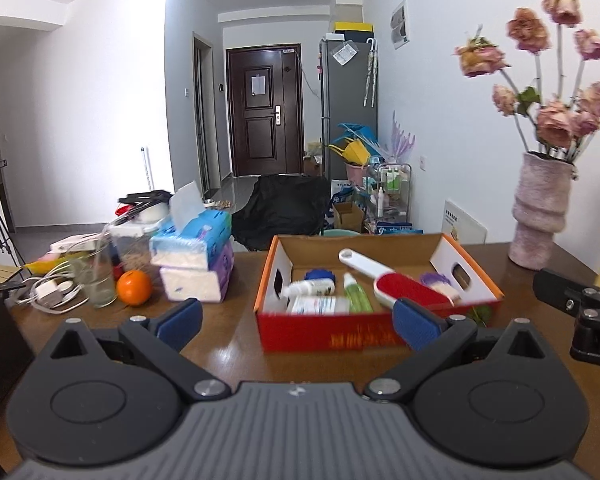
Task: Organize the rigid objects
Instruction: 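Withdraw both tools from the box back over the table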
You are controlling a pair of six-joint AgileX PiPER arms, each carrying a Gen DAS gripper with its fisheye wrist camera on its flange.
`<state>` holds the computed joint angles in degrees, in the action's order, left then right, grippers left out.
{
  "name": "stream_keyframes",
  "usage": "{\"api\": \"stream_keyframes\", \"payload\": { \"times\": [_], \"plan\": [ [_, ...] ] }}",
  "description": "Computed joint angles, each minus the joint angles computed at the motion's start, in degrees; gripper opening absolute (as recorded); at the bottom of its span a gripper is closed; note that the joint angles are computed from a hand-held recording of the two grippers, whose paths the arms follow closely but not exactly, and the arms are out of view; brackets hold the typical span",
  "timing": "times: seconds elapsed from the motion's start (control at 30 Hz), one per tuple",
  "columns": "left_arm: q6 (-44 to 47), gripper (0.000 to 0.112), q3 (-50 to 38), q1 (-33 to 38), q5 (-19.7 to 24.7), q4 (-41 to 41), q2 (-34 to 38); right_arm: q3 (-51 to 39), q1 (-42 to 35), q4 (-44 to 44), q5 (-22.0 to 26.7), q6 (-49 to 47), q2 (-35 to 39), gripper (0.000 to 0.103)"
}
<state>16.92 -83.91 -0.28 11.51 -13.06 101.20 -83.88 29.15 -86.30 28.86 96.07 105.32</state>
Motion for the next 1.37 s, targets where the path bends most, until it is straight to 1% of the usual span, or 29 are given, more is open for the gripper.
{"api": "stream_keyframes", "payload": {
  "times": [0.07, 0.1, 0.23, 0.33, 0.5, 0.53, 0.63, 0.7, 0.77, 0.97, 1.1, 1.3, 1.37],
  "plan": [
    [6.3, 0.103, 7.2, 0.3, -1.4, -5.9, -5.4, 6.6, 2.8, -3.2, 2.3, 5.6, -4.5, 0.103],
    [7.9, 0.103, 10.7, 0.5, -1.7, -7.4, -8.2, 8.9, 4.0, -2.8, 3.2, 6.2, -6.2, 0.103],
    [9.9, 0.103, 21.6, 1.2, -1.9, -9.2, -17.7, 18.0, 9.6, -1.8, 8.4, 8.1, -12.8, 0.103],
    [9.6, 0.103, 28.4, 1.7, -1.4, -8.6, -24.5, 23.7, 14.5, -0.3, 13.0, 9.0, -17.7, 0.103],
    [13.0, 0.103, 36.6, 2.8, 0.1, -11.9, -33.8, 29.8, 22.1, 1.9, 20.0, 9.2, -23.3, 0.103],
    [15.3, 0.103, 38.1, 3.5, 0.5, -13.9, -35.6, 30.7, 23.6, 2.2, 21.4, 9.3, -24.1, 0.103],
    [15.1, 0.103, 40.6, 4.1, 1.6, -13.5, -39.2, 32.2, 27.4, 3.7, 25.1, 8.9, -25.7, 0.103],
    [15.1, 0.103, 41.8, 4.4, 2.1, -13.4, -41.2, 32.9, 29.7, 4.1, 27.2, 9.2, -26.3, 0.103],
    [15.5, 0.103, 42.6, 4.8, 2.7, -13.8, -42.8, 33.2, 31.0, 4.2, 28.3, 9.3, -26.6, 0.103],
    [19.7, 0.103, 43.6, 6.5, 4.2, -17.9, -45.5, 33.6, 34.5, 4.4, 31.8, 9.6, -27.4, 0.103],
    [21.6, 0.103, 43.9, 7.3, 4.9, -19.7, -46.3, 33.5, 35.2, 4.5, 32.6, 9.4, -27.5, 0.103],
    [20.4, 0.103, 44.4, 7.5, 4.6, -18.4, -46.6, 33.1, 35.9, 4.7, 33.3, 9.0, -27.3, 0.103],
    [23.4, 0.103, 44.4, 8.4, 5.2, -21.1, -46.6, 33.1, 35.9, 4.7, 33.3, 8.9, -27.2, 0.103]
  ]
}}
